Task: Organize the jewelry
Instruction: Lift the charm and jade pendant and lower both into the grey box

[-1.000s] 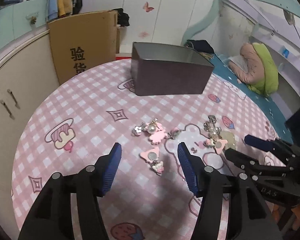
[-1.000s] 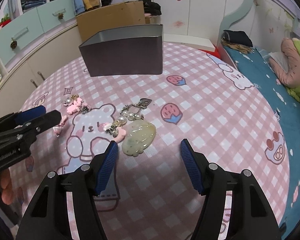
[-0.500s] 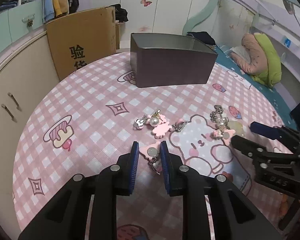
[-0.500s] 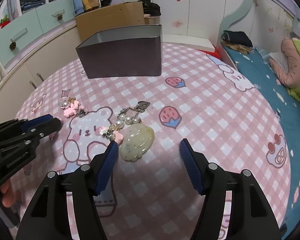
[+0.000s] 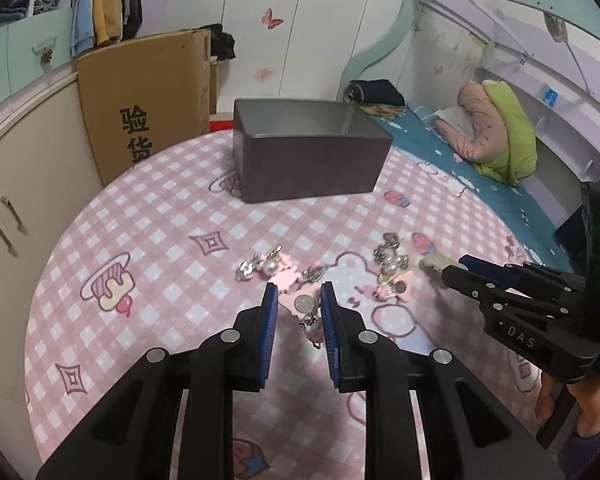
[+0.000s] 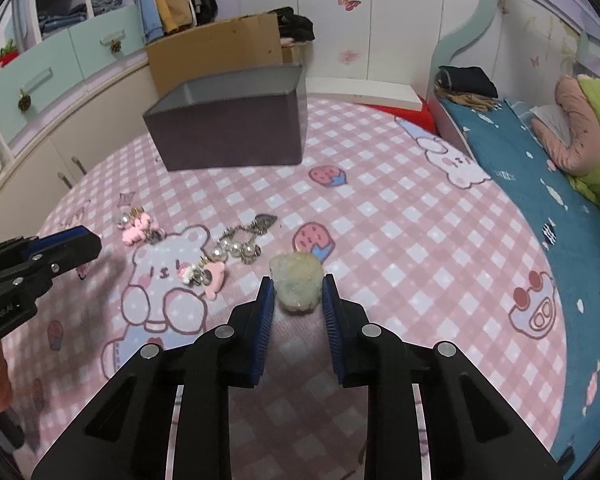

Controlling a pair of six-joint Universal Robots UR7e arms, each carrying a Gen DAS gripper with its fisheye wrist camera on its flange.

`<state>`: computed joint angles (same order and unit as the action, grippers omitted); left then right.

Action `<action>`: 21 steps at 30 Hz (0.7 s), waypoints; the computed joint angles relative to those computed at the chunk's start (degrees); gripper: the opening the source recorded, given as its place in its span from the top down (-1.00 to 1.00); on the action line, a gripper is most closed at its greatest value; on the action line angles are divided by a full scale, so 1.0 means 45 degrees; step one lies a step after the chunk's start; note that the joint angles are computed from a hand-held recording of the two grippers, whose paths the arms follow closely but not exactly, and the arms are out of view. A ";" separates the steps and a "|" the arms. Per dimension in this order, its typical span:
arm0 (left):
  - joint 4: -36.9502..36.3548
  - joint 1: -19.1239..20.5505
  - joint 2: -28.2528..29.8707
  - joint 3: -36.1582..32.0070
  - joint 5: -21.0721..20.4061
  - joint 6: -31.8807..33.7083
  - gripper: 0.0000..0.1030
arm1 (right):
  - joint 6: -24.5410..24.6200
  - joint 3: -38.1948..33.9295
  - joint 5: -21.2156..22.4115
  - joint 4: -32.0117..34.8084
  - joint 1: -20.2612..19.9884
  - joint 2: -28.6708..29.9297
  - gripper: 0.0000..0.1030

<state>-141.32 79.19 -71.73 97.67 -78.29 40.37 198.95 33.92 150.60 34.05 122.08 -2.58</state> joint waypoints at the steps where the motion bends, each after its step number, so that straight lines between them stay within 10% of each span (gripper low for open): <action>1: 0.0029 -0.0019 -0.0013 -0.0019 -0.0068 0.0014 0.61 | -0.0069 0.0165 -0.0009 -0.0174 0.0026 -0.0116 0.55; 21: 0.0758 0.0022 -0.0134 -0.0233 -0.0632 -0.0035 0.61 | 0.1402 0.1154 -0.0461 0.0399 0.0031 -0.0420 0.51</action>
<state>-137.91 79.29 -72.33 96.62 -81.13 40.21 205.27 39.12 148.53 35.84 122.22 -4.48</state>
